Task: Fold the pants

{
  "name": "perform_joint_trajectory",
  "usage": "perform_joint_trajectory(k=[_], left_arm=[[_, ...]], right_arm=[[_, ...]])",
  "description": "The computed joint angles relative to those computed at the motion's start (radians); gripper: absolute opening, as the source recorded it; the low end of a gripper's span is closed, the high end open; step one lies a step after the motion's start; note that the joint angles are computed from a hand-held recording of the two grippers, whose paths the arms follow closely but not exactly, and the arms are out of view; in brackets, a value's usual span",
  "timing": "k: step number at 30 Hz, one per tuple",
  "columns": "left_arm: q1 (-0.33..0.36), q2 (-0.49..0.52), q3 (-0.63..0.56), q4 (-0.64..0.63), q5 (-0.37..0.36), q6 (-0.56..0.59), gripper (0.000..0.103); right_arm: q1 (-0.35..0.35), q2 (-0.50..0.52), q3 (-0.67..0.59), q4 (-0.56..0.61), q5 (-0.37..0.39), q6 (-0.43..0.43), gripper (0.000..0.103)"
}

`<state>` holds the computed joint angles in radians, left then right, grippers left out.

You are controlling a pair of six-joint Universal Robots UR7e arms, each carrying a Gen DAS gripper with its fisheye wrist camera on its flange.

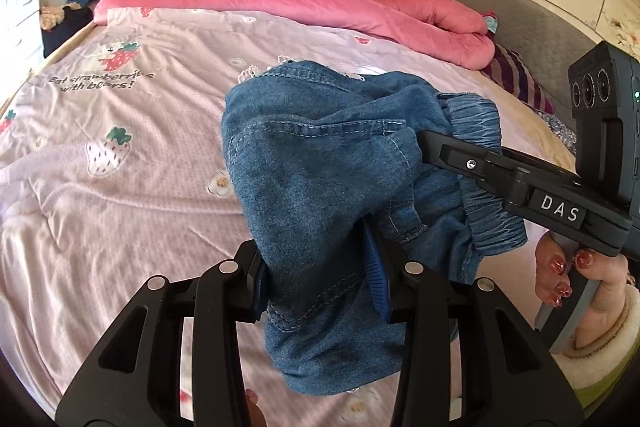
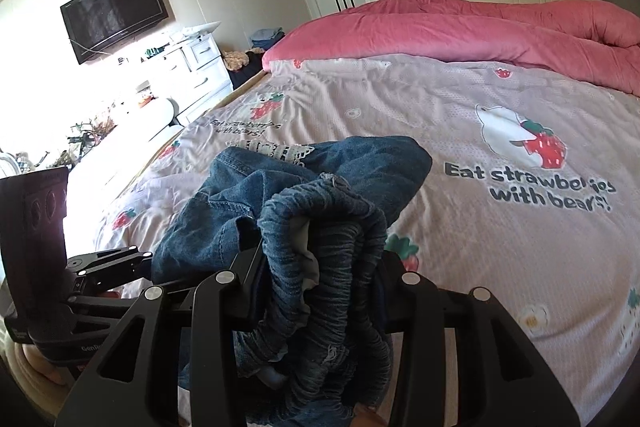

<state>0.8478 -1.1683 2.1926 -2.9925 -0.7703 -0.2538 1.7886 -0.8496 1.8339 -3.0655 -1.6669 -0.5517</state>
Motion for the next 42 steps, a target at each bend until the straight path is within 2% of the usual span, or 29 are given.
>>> perform_joint_trajectory(k=[7,10,11,15,18,22,27,34,42], left_arm=[[0.088,0.078,-0.053,-0.031,-0.022,0.041,0.033],[0.112,0.118,-0.062,-0.049,0.001,0.061,0.041],[0.115,0.126,-0.061,-0.056,0.009,0.063,0.047],[0.129,0.132,-0.059,-0.077,0.000,0.064,0.054],[0.138,0.132,-0.060,-0.092,-0.004,0.067,0.059],[0.137,0.137,-0.053,-0.117,0.003,0.075,0.063],[0.136,0.132,-0.033,-0.156,0.003,0.084,0.066],[0.116,0.110,0.006,-0.183,0.029,0.068,0.073],[0.075,0.063,0.060,-0.210,0.085,0.045,0.077]], right_arm=[[-0.018,0.096,-0.093,0.053,-0.065,0.040,0.038],[-0.026,0.145,-0.123,0.050,-0.125,0.034,0.040],[-0.030,0.158,-0.131,0.049,-0.143,0.032,0.044],[-0.055,0.173,-0.153,0.084,-0.150,0.086,0.055],[-0.060,0.176,-0.154,0.085,-0.146,0.089,0.058],[-0.055,0.178,-0.147,0.062,-0.168,0.083,0.063],[-0.046,0.173,-0.129,0.012,-0.201,0.063,0.076],[-0.032,0.160,-0.094,-0.061,-0.238,0.040,0.083],[-0.011,0.136,-0.044,-0.167,-0.231,-0.005,0.088]])
